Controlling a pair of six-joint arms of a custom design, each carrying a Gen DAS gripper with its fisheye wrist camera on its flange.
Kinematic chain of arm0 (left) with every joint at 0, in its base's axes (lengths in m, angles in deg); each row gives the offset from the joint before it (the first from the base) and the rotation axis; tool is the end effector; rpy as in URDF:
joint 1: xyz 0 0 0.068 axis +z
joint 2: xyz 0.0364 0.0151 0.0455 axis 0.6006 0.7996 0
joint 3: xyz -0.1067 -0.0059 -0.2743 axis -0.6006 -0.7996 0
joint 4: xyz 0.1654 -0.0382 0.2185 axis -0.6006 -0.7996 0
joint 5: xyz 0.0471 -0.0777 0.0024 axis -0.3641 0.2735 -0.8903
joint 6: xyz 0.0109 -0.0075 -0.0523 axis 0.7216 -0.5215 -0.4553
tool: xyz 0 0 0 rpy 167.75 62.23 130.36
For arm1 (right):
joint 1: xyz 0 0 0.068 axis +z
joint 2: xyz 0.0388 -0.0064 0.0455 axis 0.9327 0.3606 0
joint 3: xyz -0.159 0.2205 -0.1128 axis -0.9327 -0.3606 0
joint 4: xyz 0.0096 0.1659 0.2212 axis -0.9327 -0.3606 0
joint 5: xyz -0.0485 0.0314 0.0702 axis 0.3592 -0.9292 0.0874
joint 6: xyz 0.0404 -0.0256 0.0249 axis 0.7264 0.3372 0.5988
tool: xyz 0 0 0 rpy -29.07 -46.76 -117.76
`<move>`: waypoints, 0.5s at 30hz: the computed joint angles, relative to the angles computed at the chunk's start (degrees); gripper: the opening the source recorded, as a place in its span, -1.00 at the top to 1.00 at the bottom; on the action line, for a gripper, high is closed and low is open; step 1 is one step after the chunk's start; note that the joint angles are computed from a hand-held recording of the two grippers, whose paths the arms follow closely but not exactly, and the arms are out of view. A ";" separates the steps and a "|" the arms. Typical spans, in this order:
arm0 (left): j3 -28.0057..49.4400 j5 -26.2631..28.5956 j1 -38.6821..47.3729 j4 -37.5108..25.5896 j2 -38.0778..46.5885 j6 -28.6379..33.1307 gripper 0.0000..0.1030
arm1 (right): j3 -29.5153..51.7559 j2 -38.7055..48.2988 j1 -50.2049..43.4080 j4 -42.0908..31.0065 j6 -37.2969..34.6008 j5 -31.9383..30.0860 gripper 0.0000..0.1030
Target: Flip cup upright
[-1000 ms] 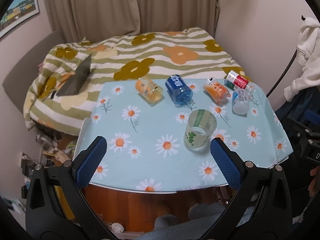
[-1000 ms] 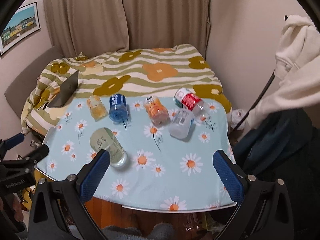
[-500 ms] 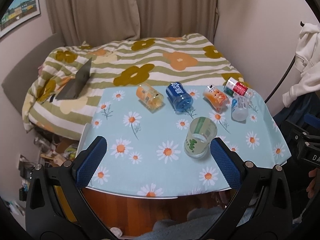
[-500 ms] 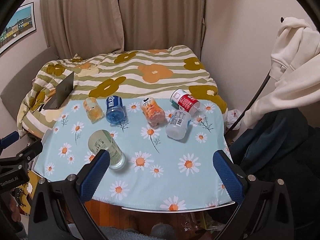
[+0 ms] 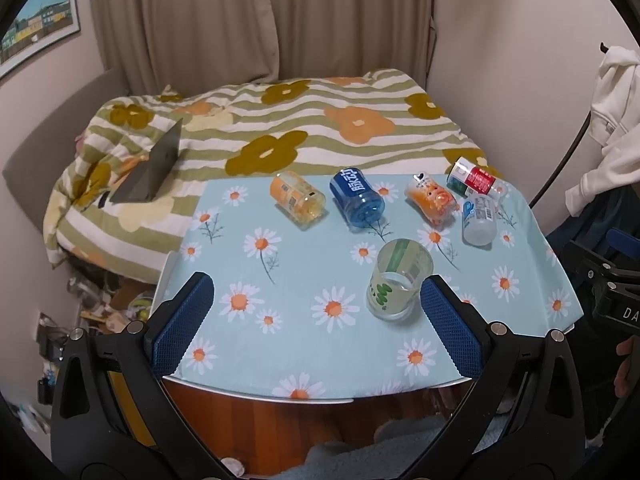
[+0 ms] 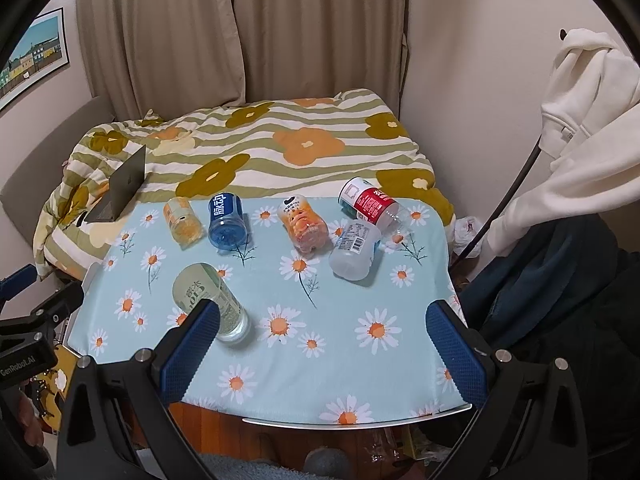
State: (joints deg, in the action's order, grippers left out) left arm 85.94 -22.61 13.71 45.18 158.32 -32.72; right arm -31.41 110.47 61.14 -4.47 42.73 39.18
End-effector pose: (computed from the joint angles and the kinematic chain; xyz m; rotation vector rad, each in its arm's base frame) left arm 0.2925 -0.1099 0.2303 -0.2379 2.4025 0.1270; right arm 0.3278 -0.0359 0.2339 -0.2886 2.4170 0.1107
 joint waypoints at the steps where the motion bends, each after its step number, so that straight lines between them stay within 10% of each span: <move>1: 0.17 0.06 0.06 -0.09 0.07 0.13 -1.00 | 0.09 0.10 0.00 -0.03 0.01 0.01 -0.99; 15: 0.34 -0.30 0.28 0.51 0.87 0.60 -1.00 | 0.39 0.50 -0.13 -0.02 -0.07 -0.07 -0.99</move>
